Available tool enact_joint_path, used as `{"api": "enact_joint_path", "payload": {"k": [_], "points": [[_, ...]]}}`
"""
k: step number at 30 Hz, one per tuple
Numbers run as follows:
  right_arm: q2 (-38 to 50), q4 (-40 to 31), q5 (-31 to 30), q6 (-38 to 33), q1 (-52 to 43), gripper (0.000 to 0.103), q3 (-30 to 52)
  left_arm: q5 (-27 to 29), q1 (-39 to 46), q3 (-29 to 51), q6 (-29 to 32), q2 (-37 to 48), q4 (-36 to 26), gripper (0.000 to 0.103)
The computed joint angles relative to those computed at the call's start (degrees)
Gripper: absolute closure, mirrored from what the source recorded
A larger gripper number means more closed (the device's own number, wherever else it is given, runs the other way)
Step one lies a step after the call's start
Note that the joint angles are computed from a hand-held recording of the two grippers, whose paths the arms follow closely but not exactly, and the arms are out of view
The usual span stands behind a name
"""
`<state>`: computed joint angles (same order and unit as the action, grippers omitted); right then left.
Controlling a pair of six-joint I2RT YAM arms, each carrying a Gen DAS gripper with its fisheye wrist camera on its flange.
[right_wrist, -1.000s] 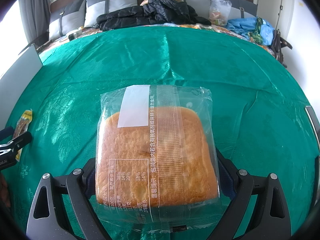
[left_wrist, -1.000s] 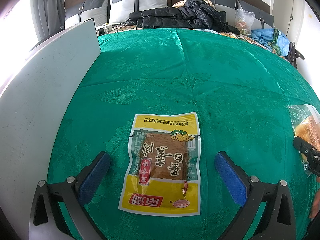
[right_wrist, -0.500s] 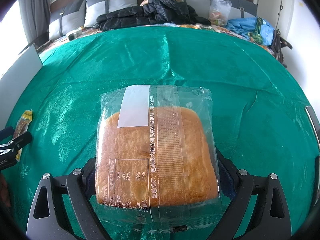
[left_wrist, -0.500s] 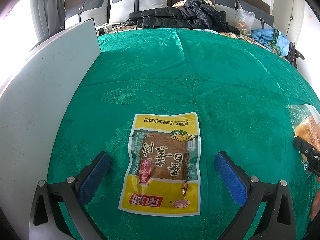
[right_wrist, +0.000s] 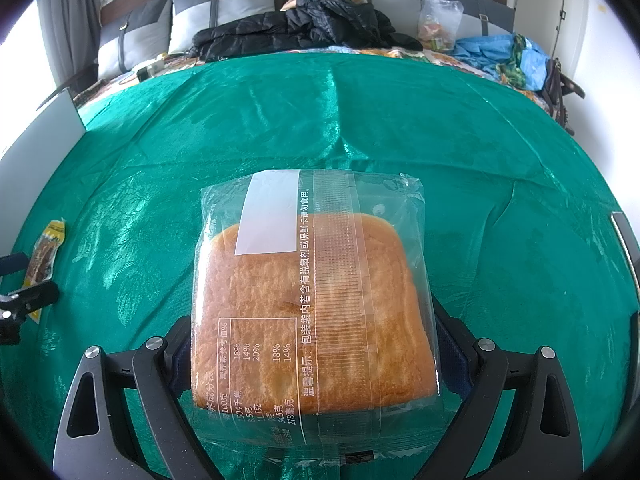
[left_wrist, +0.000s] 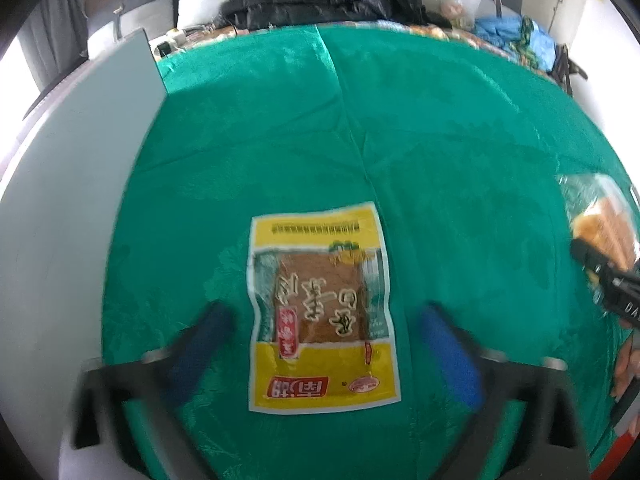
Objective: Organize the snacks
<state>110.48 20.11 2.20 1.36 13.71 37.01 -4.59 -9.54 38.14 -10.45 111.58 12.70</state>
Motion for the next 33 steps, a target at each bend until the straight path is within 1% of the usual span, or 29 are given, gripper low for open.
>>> {"api": "enact_joint_path", "payload": {"k": [1,2,5,7,9,11,13,15,16,17,18,19,21,23,24,25,27,28,31,33], "points": [[0.1,0.0,0.0,0.1,0.1,0.007,0.0,0.4,0.2,-0.2,0.1,-0.8,-0.6,0.051],[0.0,0.0,-0.1,0.1,0.1,0.007,0.0,0.5,0.3,-0.4,0.3,-1.4,-1.2,0.056],[0.1,0.1,-0.1,0.2,0.1,0.007,-0.1,5.1,2.6,-3.6,-0.4,-4.4,-0.7,0.058],[0.0,0.1,-0.3,0.0,0.1,0.007,0.0,7.5,3.8,-7.4,-1.6,-7.7,1.2,0.058],[-0.7,-5.6,-2.1,-2.0,-0.5,0.008,2.2,8.4,3.7,-11.5,-2.7,-12.4,2.1,0.058],[-1.6,-11.2,-3.8,-1.9,-1.4,0.009,4.5,10.0,3.6,-15.6,-4.4,-18.5,1.8,0.058],[-2.8,-14.8,-5.2,-0.4,-2.1,0.009,5.9,11.2,3.2,-18.6,-5.6,-24.9,-0.1,0.058],[-3.6,-17.3,-4.0,0.5,-1.4,0.009,7.4,11.5,2.8,-19.8,-6.2,-29.8,-3.0,0.058],[-3.1,-19.3,-4.1,-0.3,-0.8,0.009,8.9,11.9,2.8,-20.0,-6.3,-31.9,-4.6,0.058],[-2.1,-21.2,-4.5,-1.5,-0.4,0.012,10.4,12.7,3.2,-20.4,-6.3,-35.0,-6.8,0.058],[-1.4,-23.7,-4.8,-2.8,-0.1,0.014,12.1,13.7,3.9,-20.4,-6.0,-37.2,-8.5,0.058],[-1.7,-24.3,-3.7,-3.2,0.3,0.029,12.4,14.8,4.8,-20.6,-5.7,-41.1,-11.5,0.058],[-3.6,-27.2,-4.0,-3.4,0.2,0.029,13.1,17.7,7.8,-20.4,-4.5,-48.5,-17.6,0.058],[-7.4,-29.8,-5.6,-2.5,0.6,0.029,13.1,22.7,14.4,-18.8,-1.0,-55.9,-25.6,0.058],[-10.7,-32.0,-6.9,-1.4,2.0,0.029,13.4,25.3,18.7,-17.3,1.5,-58.4,-29.5,0.058],[-13.1,-34.0,-8.3,-0.4,3.7,0.029,14.2,27.3,22.4,-15.9,3.9,-59.6,-32.5,0.058],[-16.9,-38.1,-11.1,2.1,8.1,0.029,17.1,31.4,32.5,-11.9,10.7,-60.1,-38.6,0.058],[-18.4,-40.3,-12.8,4.1,11.6,0.029,19.8,33.2,39.3,-9.4,15.6,-59.0,-41.3,0.058],[-19.1,-43.6,-16.3,9.2,20.4,0.029,27.5,34.9,54.5,-3.9,25.6,-52.4,-44.0,0.057],[-15.2,-45.4,-17.9,13.0,27.6,0.029,36.5,34.9,61.4,-1.4,30.0,-47.8,-43.9,0.057]]}}
